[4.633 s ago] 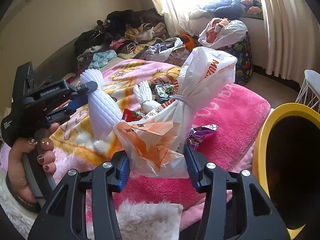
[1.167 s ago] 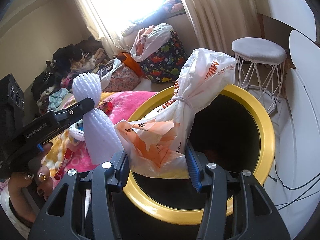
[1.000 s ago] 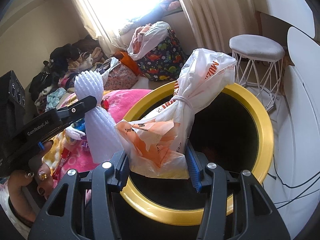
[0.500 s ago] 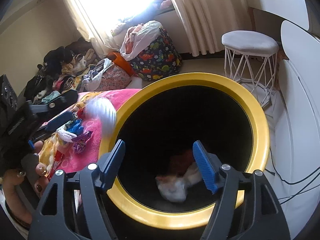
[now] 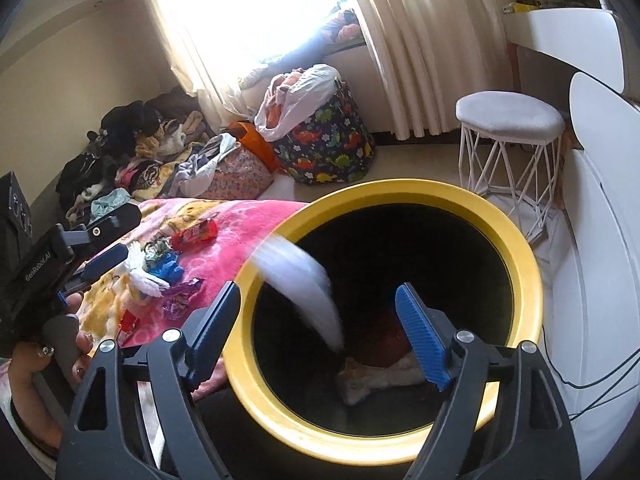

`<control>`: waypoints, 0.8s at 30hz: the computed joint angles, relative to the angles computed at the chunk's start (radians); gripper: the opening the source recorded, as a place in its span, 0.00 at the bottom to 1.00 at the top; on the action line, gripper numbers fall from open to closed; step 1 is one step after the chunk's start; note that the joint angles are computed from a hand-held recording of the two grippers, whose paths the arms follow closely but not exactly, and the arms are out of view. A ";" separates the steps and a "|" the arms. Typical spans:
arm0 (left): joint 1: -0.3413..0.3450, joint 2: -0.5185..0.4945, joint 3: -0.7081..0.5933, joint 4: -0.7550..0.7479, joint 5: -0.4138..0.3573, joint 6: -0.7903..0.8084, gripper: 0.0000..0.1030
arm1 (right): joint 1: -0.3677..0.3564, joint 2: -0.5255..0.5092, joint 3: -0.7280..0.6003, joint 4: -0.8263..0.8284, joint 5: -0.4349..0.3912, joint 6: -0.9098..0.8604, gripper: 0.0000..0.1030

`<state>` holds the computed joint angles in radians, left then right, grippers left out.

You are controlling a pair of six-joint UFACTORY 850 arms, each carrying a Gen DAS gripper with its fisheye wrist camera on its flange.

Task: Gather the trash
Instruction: 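Move both tools back toward the remaining wrappers on the bed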

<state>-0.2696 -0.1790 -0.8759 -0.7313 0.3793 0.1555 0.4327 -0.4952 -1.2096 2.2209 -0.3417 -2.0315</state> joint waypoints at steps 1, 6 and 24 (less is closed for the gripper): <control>0.002 0.007 0.006 -0.008 0.006 0.006 0.89 | 0.002 0.000 -0.001 0.004 0.001 -0.008 0.75; 0.020 0.035 0.037 -0.011 0.022 0.002 0.89 | 0.018 0.007 0.000 0.027 -0.010 -0.051 0.75; 0.085 0.113 0.125 -0.030 0.074 -0.035 0.89 | 0.100 -0.010 -0.050 -0.060 0.002 -0.063 0.76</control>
